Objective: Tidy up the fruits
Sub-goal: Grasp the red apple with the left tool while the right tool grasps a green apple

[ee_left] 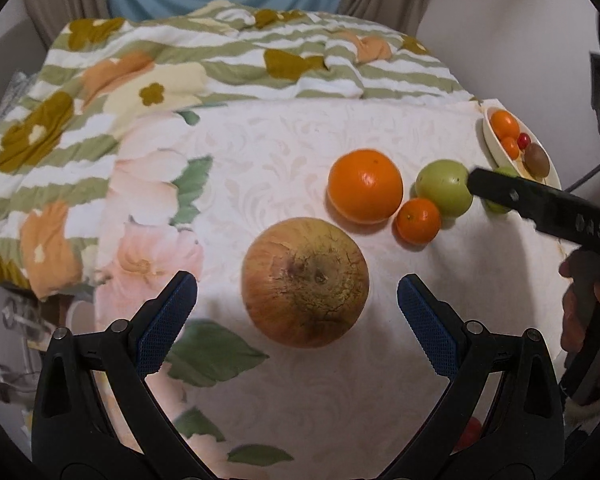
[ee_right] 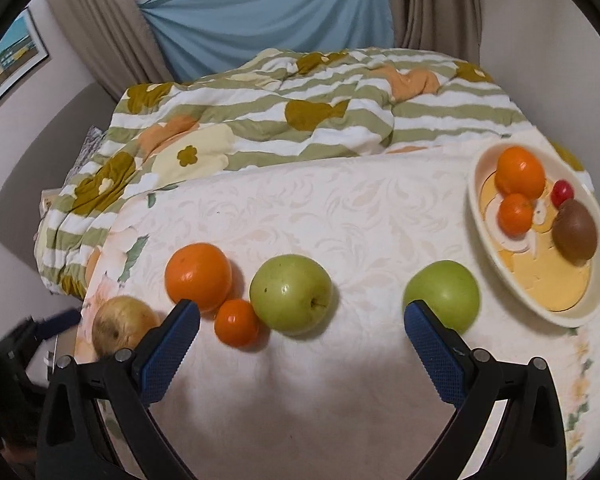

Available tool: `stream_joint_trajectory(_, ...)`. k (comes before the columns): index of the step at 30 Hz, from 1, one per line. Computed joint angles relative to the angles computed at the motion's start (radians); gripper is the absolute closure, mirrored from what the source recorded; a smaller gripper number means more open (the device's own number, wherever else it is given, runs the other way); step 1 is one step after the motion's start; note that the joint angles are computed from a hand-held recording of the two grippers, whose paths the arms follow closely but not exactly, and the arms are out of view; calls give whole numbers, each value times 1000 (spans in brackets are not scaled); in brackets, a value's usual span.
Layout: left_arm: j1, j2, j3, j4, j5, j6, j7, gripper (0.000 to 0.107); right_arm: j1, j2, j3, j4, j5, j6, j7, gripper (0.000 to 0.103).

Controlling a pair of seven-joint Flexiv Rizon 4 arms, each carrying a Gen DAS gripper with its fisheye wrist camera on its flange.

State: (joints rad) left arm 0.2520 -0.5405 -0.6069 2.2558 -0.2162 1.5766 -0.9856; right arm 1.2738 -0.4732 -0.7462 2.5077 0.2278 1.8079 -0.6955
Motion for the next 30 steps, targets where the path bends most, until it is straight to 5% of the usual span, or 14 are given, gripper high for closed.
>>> stream_joint_trajectory(13,-28,-85,21,-49,23,12,1,4,-129,-55,117,-66,-26,-21,92,18)
stream_joint_trajectory(18,-28,-95,22,-60,30,-3,3,12,-200,-56,184,-82,-39,-14,109,28)
stream_joint_trajectory(20,-30,-96,25,-67,26,-21,5,25,-218,-57,201,-86,-43,-12,112,29)
stream_joint_trajectory(30,-42,-83,34,-63,2,-31,26,25,-280,-64,255,-107,-60,-8,115,37)
